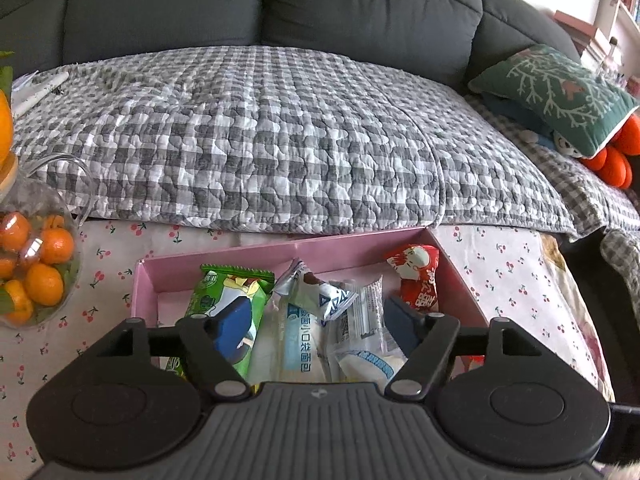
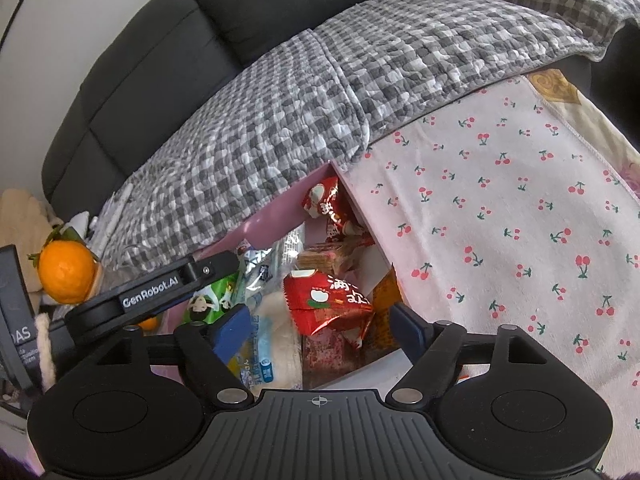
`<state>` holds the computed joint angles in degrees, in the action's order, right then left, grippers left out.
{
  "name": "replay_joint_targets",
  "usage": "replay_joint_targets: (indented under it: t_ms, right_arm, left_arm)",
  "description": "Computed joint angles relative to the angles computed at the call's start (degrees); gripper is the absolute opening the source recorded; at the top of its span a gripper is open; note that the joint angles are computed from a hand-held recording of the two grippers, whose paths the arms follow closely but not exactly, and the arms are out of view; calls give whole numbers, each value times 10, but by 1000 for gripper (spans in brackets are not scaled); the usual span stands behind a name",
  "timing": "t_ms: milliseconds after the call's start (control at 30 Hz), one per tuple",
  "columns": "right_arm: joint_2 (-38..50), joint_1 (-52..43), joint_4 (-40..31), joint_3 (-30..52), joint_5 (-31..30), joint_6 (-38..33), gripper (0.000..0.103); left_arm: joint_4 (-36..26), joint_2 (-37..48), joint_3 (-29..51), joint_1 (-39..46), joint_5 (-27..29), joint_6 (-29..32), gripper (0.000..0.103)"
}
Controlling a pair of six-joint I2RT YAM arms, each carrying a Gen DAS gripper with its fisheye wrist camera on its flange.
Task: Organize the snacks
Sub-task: 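Open both tools inside the box and lift them out, then grasp the white cake packet with the left tool while the right tool grasps the orange-wrapped bar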
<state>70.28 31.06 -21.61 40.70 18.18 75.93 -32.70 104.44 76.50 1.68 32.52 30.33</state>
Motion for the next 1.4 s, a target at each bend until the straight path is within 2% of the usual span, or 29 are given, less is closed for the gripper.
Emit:
replay_joint_targets:
  t_ms: [233, 300, 600, 667, 733, 1133, 1400]
  right_arm:
    - [-7, 15, -27, 12, 18, 7, 82]
    - [-9, 20, -40, 18, 24, 10, 86]
    - [-18, 54, -97, 45, 53, 28, 86]
    - [-17, 64, -114, 53, 58, 33, 90]
    - [-14, 75, -130, 62, 67, 39, 93]
    - [-8, 147, -242, 105, 101, 70, 93]
    - [10, 194, -307, 123, 105, 78, 93]
  left_arm:
    - [-27, -15, -5, 15, 0, 23, 78]
    - [-36, -20, -6, 21, 1, 31, 80]
    - [-74, -61, -31, 52, 7, 72, 95]
    - [-87, -71, -36, 60, 6, 81, 97]
    - [-99, -78, -39, 68, 4, 92, 98]
    - [-172, -129, -66, 130, -6, 187, 102]
    - [-178, -162, -122, 171, -4, 250, 102]
